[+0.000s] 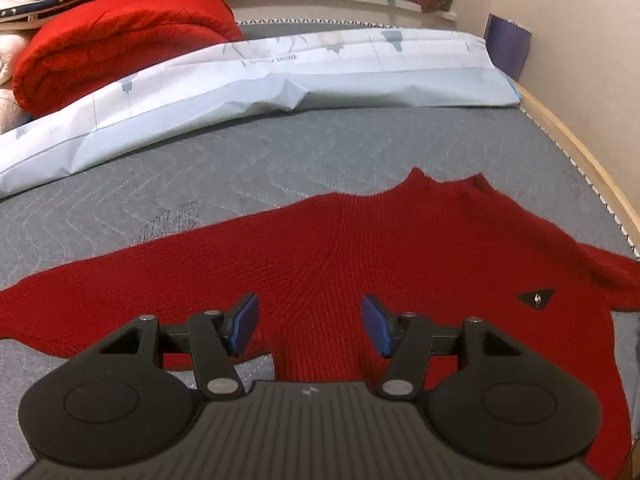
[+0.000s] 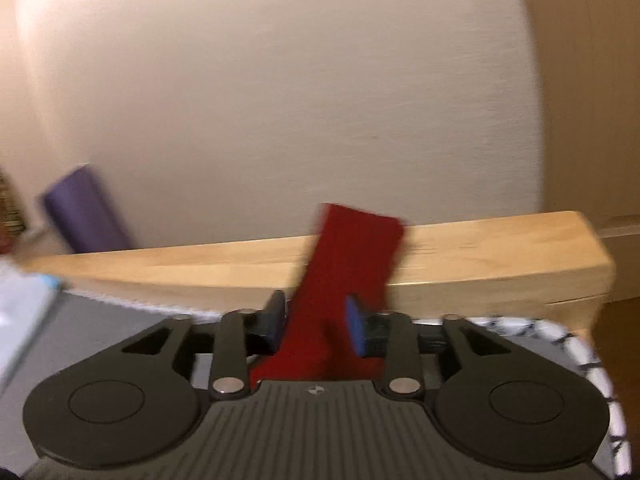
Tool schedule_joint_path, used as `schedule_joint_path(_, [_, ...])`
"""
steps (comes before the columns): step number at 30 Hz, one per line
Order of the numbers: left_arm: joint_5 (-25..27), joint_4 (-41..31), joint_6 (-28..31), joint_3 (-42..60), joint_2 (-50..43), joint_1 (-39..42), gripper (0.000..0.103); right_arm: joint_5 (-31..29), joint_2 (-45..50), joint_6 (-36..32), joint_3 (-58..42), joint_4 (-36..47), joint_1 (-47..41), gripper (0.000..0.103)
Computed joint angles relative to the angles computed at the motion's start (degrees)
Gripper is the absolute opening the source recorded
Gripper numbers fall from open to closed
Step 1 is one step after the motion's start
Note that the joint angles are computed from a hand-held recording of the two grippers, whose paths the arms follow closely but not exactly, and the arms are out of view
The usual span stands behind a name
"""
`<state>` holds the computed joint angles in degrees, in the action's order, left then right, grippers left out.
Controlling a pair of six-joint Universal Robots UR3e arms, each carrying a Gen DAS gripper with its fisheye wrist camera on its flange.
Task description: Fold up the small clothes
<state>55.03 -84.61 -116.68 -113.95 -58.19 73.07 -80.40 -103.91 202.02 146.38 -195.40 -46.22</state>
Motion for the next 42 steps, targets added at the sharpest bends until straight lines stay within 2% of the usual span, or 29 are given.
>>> schedule_joint_path(2, [-0.5,-1.0,0.0,0.6,0.3,0.3,0.063,11.5,-9.1,-0.8,1.3,8.1,-3.5,0.048])
schedule_joint_path(3, [-0.6,-1.6,0.2,0.9,0.5,0.5,0.063,16.0,-10.4,-1.2,0.2,10.5,-3.1,0.050])
schedule_joint_path(4, [-0.8,-2.2,0.3,1.1,0.7,0.7,0.063,18.1,-9.7,-1.3,-0.6,10.8,-0.7,0.053])
schedule_joint_path(6, [-1.1,-3.9,1.2,1.3,1.6,1.3,0.063,22.3,-5.3,-2.8,-5.4,14.0,5.2,0.065])
schedule_joint_path(7, [-1.4,-4.7,1.8,1.4,2.0,1.6,0.063,22.2,-2.1,-4.0,-8.7,16.5,9.2,0.065])
schedule_joint_path(8, [-1.7,-5.4,2.6,1.4,2.6,2.0,0.063,20.4,2.0,-4.6,-12.2,17.5,14.5,0.065])
schedule_joint_path(10, [-1.7,-5.5,3.2,0.8,3.4,2.2,0.063,12.9,10.2,-4.4,-18.1,15.7,24.6,0.065])
schedule_joint_path(12, [-1.4,-4.6,2.9,0.5,3.3,1.9,0.063,1.9,19.5,-6.5,-27.2,18.5,34.5,0.065])
schedule_joint_path(14, [-0.9,-3.1,1.6,0.2,2.7,1.4,0.063,-5.8,27.4,-9.1,-34.6,21.0,40.3,0.065])
schedule_joint_path(16, [-0.2,-0.9,-0.2,-0.1,1.5,0.3,0.063,-13.2,33.5,-12.0,-42.8,30.4,45.0,0.066])
schedule_joint_path(17, [0.1,0.0,-0.9,-0.1,0.9,-0.2,0.063,-16.6,36.3,-13.0,-45.0,32.0,47.0,0.069])
schedule_joint_path(18, [0.5,0.8,-1.7,-0.2,0.5,-0.7,0.063,-19.4,38.1,-14.6,-45.4,28.7,49.0,0.074])
schedule_joint_path(19, [0.9,1.5,-2.5,-0.1,-0.2,-1.4,0.063,-21.0,38.9,-15.1,-46.5,29.4,50.2,0.074])
schedule_joint_path(20, [1.0,1.7,-2.7,0.2,-0.7,-1.7,0.063,-21.7,39.3,-14.8,-47.5,30.2,50.7,0.073])
schedule_joint_path(22, [0.6,1.2,-2.7,0.9,-1.5,-2.1,0.063,-19.9,38.5,-16.3,-45.6,27.9,50.8,0.058])
schedule_joint_path(24, [0.1,0.5,-2.2,1.6,-1.8,-1.7,0.063,-19.3,37.7,-21.4,-41.8,23.0,50.7,0.023])
schedule_joint_path(26, [-0.4,-1.4,-1.3,2.5,-1.9,-0.9,0.063,-18.5,36.9,-23.5,-39.5,20.8,50.2,0.011])
schedule_joint_path(28, [-0.8,-3.0,-0.6,3.2,-1.9,-0.3,0.063,-15.5,35.5,-23.1,-37.0,18.1,48.2,0.006])
schedule_joint_path(29, [-1.0,-3.3,-0.5,3.4,-1.9,0.0,0.063,-14.5,35.2,-21.2,-34.7,12.9,46.9,0.004])
schedule_joint_path(32, [-1.0,-3.6,-0.6,3.3,-1.4,0.2,0.063,-20.2,36.7,-18.9,-30.7,-3.3,46.2,0.003])
schedule_joint_path(33, [-0.9,-3.9,-0.6,3.4,-1.2,0.3,0.063,-18.6,36.1,-17.4,-29.9,-4.5,45.0,0.003])
schedule_joint_path(37, [-0.9,-3.4,-0.8,3.3,-1.5,-0.2,0.063,-18.9,37.2,-18.4,-32.1,1.1,45.8,0.007])
schedule_joint_path(38, [-0.8,-3.3,-0.8,3.2,-1.4,-0.2,0.063,-19.7,37.7,-17.4,-31.9,-0.7,46.2,0.007])
schedule_joint_path(39, [-0.7,-3.3,-0.8,3.2,-1.4,-0.2,0.063,-18.8,38.1,-16.6,-29.6,-6.7,45.9,0.016])
schedule_joint_path(40, [-0.7,-3.6,-0.6,3.2,-1.4,-0.1,0.063,-14.6,36.8,-16.3,-28.0,-7.8,44.6,0.023])
schedule_joint_path(41, [-0.8,-3.9,-0.4,3.4,-1.5,0.0,0.063,-11.4,36.5,-18.7,-28.5,-4.1,43.8,0.038])
schedule_joint_path(42, [-0.9,-3.8,-0.5,3.4,-1.5,-0.1,0.063,-11.7,36.9,-21.7,-31.3,4.3,44.3,0.040])
